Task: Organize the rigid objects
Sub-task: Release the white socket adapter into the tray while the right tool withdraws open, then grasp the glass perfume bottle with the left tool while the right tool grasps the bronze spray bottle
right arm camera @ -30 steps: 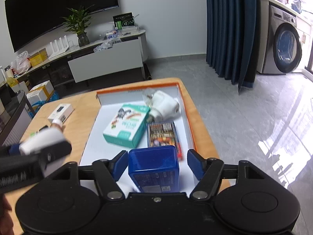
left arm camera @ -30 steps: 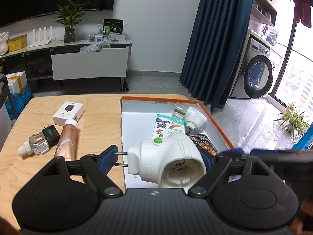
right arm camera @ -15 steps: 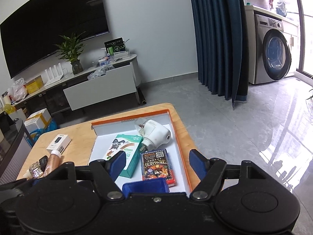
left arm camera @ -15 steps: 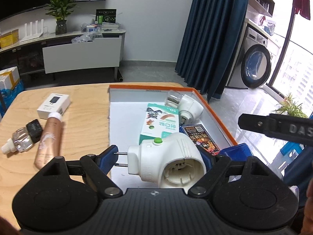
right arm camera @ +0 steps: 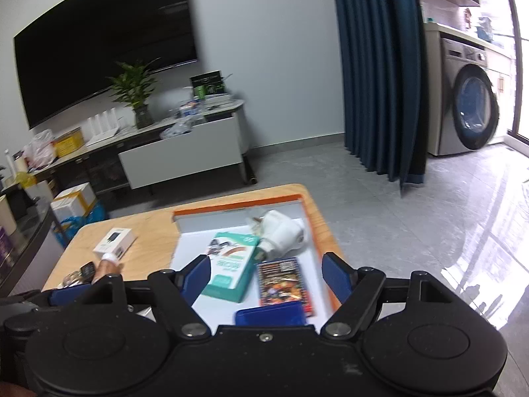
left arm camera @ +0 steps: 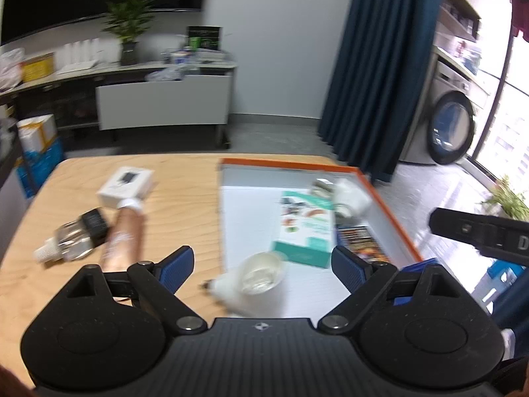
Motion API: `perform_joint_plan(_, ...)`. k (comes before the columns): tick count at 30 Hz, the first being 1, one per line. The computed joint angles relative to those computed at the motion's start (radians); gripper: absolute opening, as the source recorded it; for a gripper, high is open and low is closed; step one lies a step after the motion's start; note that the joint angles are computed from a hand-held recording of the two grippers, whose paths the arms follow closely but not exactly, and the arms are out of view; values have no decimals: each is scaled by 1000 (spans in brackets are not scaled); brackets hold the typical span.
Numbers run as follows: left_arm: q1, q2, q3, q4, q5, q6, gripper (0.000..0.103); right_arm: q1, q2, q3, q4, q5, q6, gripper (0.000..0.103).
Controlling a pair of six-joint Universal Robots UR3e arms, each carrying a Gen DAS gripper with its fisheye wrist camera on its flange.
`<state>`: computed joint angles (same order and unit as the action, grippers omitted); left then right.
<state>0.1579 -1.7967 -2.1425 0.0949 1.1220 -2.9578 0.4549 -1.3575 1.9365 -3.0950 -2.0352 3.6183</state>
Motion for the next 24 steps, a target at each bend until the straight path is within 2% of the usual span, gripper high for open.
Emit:
perform_joint_plan(6, 169, 63, -82, 9, -17, 56, 92, 42, 59, -96, 54, 31, -11, 88)
perform_joint_plan(10, 277, 47, -58, -14, -38, 119, 94, 76, 120, -184, 86, 54, -30, 88)
perform_joint_plan(14, 362, -56, 19, 13, -85, 256, 98, 112, 179, -276, 135, 50, -37, 88)
perform_joint_plan(19, 386, -220, 225, -87, -124, 430, 98, 137, 249, -390, 205, 38, -32, 88)
perform_joint_plan(24, 377, -363, 426, -240, -188, 631, 98, 160, 323, -512, 287, 7, -22, 88)
